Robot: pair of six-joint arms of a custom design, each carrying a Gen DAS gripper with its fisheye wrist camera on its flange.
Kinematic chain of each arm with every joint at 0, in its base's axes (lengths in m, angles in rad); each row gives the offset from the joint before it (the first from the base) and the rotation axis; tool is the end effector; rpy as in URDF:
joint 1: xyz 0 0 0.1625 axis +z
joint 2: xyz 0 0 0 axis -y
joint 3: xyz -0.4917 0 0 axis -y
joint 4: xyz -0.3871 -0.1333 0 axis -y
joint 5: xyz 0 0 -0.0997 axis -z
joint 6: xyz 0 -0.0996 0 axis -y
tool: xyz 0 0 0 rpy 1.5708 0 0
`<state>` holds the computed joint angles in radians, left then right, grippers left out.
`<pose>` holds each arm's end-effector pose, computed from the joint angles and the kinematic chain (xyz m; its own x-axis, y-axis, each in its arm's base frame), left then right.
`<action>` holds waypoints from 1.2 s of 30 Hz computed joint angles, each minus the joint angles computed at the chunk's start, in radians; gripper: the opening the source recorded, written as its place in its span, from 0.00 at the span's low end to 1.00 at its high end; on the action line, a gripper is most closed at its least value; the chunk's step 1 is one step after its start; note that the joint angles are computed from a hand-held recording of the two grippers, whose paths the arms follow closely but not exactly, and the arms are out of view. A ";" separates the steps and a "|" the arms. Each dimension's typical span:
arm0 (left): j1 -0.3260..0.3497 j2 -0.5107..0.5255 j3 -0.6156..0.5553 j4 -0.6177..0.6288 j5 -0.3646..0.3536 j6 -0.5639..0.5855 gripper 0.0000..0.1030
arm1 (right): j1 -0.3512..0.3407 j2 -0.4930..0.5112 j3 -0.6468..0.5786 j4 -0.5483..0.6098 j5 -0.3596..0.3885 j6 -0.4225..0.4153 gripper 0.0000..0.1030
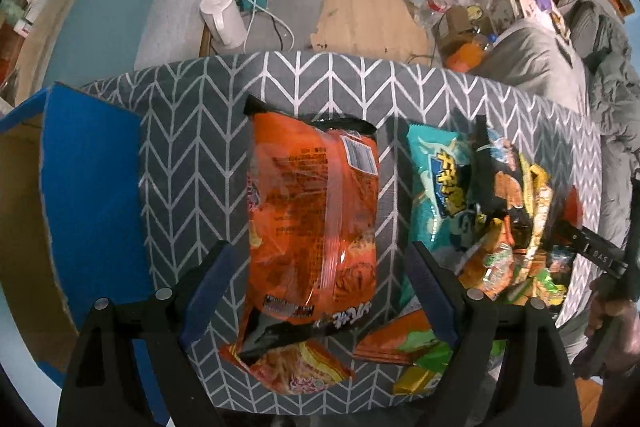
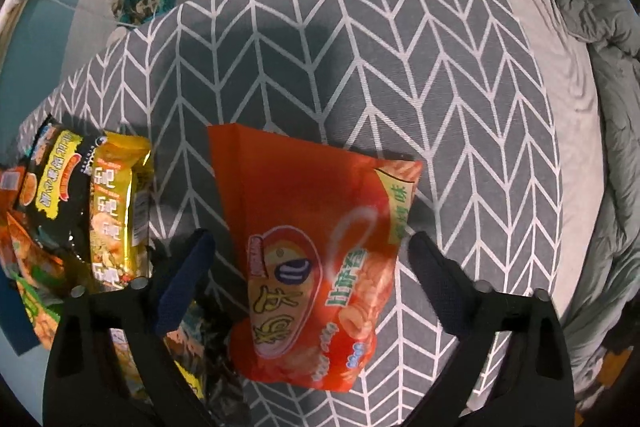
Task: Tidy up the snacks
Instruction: 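Lower left tool onto orange chip bag while right tool approaches orange Dingkang bag, then close left tool on orange chip bag while right tool grips orange Dingkang bag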
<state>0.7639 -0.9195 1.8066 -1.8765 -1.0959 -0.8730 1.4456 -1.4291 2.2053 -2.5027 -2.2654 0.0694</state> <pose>-0.2932 -0.5285 0.1247 -0.7412 0.0813 -0.6663 0.0553 0.9967 0.0601 0.0121 -0.4611 0.3179 -0.7395 0.2619 0.6201 0.1751 0.9643 -0.1986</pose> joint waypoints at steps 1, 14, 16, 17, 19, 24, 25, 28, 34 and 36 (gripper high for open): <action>0.002 0.007 -0.001 0.005 0.001 0.000 0.85 | -0.001 0.007 -0.002 0.005 -0.010 0.005 0.87; 0.055 0.085 -0.023 0.048 0.014 0.019 0.85 | -0.019 0.019 0.025 -0.086 -0.052 -0.133 0.68; 0.061 0.083 -0.016 0.036 0.015 0.029 0.85 | -0.027 0.011 0.028 -0.064 -0.042 -0.110 0.75; 0.065 0.083 -0.013 0.022 0.016 0.037 0.85 | -0.026 0.006 0.031 -0.056 -0.043 -0.092 0.79; 0.071 0.083 -0.011 0.012 0.019 0.042 0.85 | -0.029 -0.008 0.053 -0.072 -0.044 -0.084 0.80; 0.083 0.079 0.009 -0.014 0.019 0.042 0.79 | -0.030 -0.013 0.099 -0.152 -0.064 -0.113 0.82; 0.083 0.080 0.011 -0.019 0.019 0.045 0.72 | -0.029 -0.013 0.102 -0.162 -0.064 -0.125 0.80; 0.082 0.077 0.020 -0.035 0.036 0.064 0.62 | -0.017 -0.021 0.120 -0.201 -0.074 -0.164 0.63; 0.063 0.055 0.036 -0.059 0.069 0.096 0.53 | 0.005 -0.014 0.121 -0.236 -0.094 -0.214 0.53; 0.052 0.045 0.041 -0.062 0.084 0.102 0.52 | 0.015 -0.015 0.126 -0.258 -0.097 -0.233 0.53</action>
<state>0.8161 -0.8744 1.8479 -1.9382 -1.0122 -0.7706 1.4608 -1.4446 2.3311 -2.7610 -2.3621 -0.1638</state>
